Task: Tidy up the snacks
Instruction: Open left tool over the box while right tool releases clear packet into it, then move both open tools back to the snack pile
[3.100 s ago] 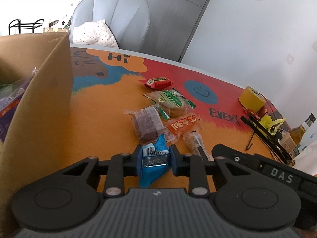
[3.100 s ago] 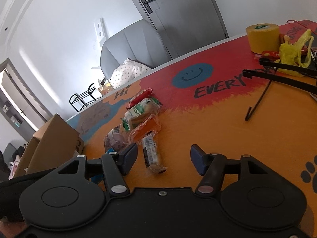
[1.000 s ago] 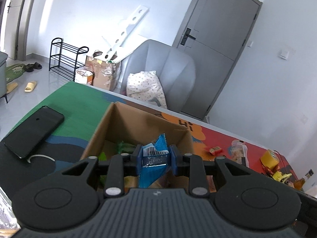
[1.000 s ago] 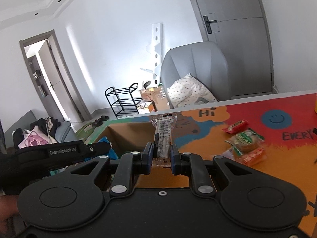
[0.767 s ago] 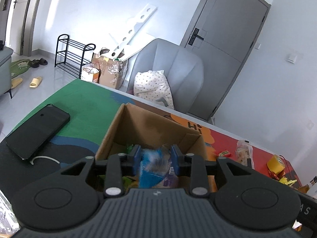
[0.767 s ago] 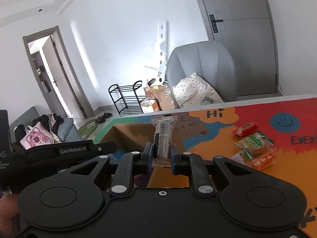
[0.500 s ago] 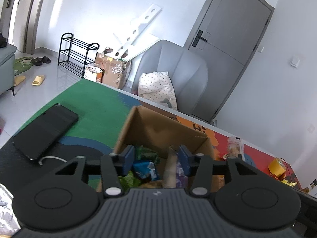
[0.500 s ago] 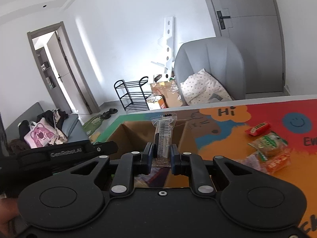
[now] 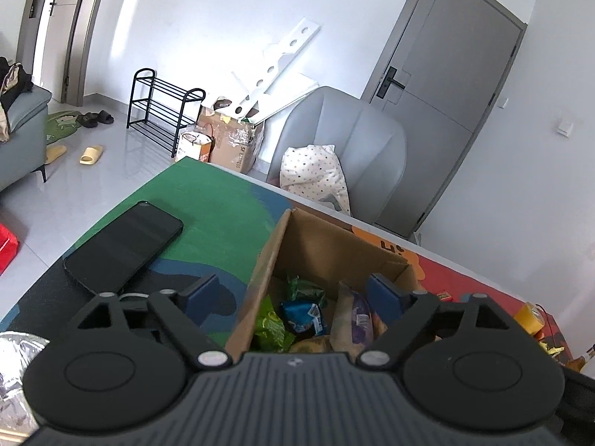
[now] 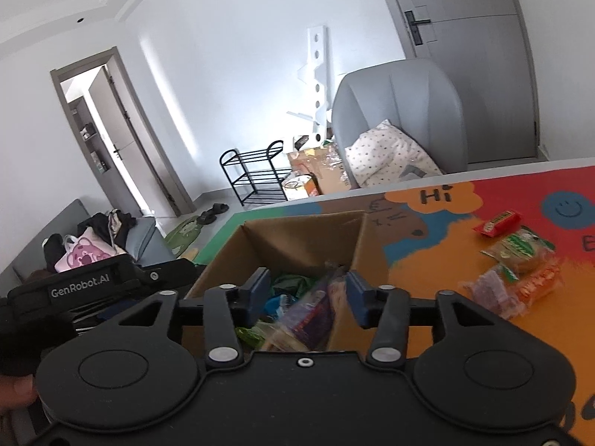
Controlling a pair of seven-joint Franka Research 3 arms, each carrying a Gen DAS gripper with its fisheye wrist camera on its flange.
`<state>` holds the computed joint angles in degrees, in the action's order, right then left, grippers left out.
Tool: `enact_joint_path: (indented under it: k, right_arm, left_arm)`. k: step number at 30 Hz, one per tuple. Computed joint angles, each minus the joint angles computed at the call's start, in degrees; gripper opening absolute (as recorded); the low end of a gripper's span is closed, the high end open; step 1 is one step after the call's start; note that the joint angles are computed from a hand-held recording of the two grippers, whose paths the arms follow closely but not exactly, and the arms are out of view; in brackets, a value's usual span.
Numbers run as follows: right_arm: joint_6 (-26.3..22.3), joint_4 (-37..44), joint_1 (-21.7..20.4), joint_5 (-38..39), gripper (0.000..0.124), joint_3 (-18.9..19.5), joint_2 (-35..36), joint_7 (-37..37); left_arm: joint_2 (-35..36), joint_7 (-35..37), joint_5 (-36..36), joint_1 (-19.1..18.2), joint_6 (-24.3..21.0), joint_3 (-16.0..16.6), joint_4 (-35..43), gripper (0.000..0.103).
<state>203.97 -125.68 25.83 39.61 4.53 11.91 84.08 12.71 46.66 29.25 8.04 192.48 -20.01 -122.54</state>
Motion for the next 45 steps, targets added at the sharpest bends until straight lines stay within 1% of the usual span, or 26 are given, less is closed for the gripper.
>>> enact_joint_path:
  k: [1,3,4,9,12,16,20,23,25,28,31,35,37,38,39,40,41,42,45]
  right_arm:
    - [0.36,-0.77,-0.04,0.1,0.053,0.05,-0.53,0.17]
    - [0.73,-1.87,0.14,0.96,0.055,-0.05,-1.42,-0.17]
    - [0.91,-2.41,0.29,1.62,0.056,-0.12,-1.93,-0.57]
    - [2.29,-4.69,0.27,4.48,0.062,0.14,-4.01,-2.19]
    - [3.08,-5.95,-0.11,5.57,0.068,0.54,-5.04,-2.81]
    - [4.14,-7.79,-0.64,7.13,0.074,0.98,-6.52,-3.72]
    - [5.3,-9.11,-0.84,10.52,0.079,1.37,-7.76,-5.63]
    - [6.51,-10.99,-1.55,10.75,0.084,1.71,-9.0,-4.69]
    - [6.99,-12.13,-2.03,10.78,0.089,1.85,-9.71,-3.87]
    - [7.75,-13.23,-2.44,12.02,0.096,2.09,-10.38,-3.92]
    - [8.52,-14.58,-2.94,12.23,0.1,2.14,-11.06,-2.89]
    - [9.43,-16.67,-3.71,11.39,0.102,2.05,-12.09,-1.01]
    - [9.6,-17.56,-4.15,11.0,0.102,1.95,-12.55,-0.18]
    - [9.67,-17.96,-4.37,10.61,0.102,1.89,-12.74,0.28]
    - [9.83,-18.49,-4.59,10.19,0.102,1.82,-12.99,0.83]
    - [9.98,-18.83,-4.81,9.88,0.102,1.76,-13.11,1.31]
    - [10.11,-19.25,-5.03,9.41,0.102,1.69,-13.26,1.98]
    - [10.24,-19.61,-5.27,8.96,0.102,1.58,-13.33,2.62]
    - [10.5,-20.03,-5.8,9.65,0.102,1.56,-13.43,2.17]
  left_arm:
    - [-0.28,0.18,-0.34,-0.9,0.16,0.79,-0.3,0.09]
    - [-0.8,0.92,-1.66,-4.04,0.15,3.48,-0.83,0.093]
    - [-0.96,1.08,-1.96,-4.59,-0.12,3.8,-0.96,0.094]
    - [-0.92,0.15,-0.32,0.59,-1.03,-2.53,-1.37,0.094]
    - [-0.94,0.06,0.93,2.57,-1.01,-5.07,-1.68,0.094]
    - [-1.08,-0.1,1.69,2.9,-0.88,-6.06,-2.03,0.095]
    - [-1.23,-0.53,2.25,2.04,-0.78,-5.92,-2.39,0.097]
    - [-1.49,-0.25,2.55,1.26,-1.0,-5.84,-2.49,0.097]
    - [-1.44,-0.23,3.19,2.04,-0.97,-7.12,-2.5,0.098]
    - [-1.29,-0.03,3.92,2.2,-0.84,-8.18,-2.36,0.098]
    - [-1.41,0.34,4.08,0.02,-0.46,-6.79,-2.38,0.098]
    - [-1.17,0.72,4.19,-1.8,-0.67,-6.29,-1.88,0.098]
    - [-1.07,1.79,2.65,-5.94,-0.3,-2.87,-1.61,0.098]
    - [-1.03,2.18,2.12,-7.22,-0.19,-1.9,-1.57,0.098]
    - [-0.76,2.44,2.16,-7.4,-0.4,-2.11,-1.2,0.098]
    - [-0.35,2.63,2.61,-6.59,-0.73,-3.33,-0.72,0.098]
    - [-0.02,2.99,2.65,-6.55,-0.83,-3.84,-0.33,0.098]
    - [0.19,3.46,2.29,-7.33,-0.66,-3.43,-0.03,0.098]
    - [0.62,5.07,0.21,-12.05,0.04,0.29,0.6,0.098]
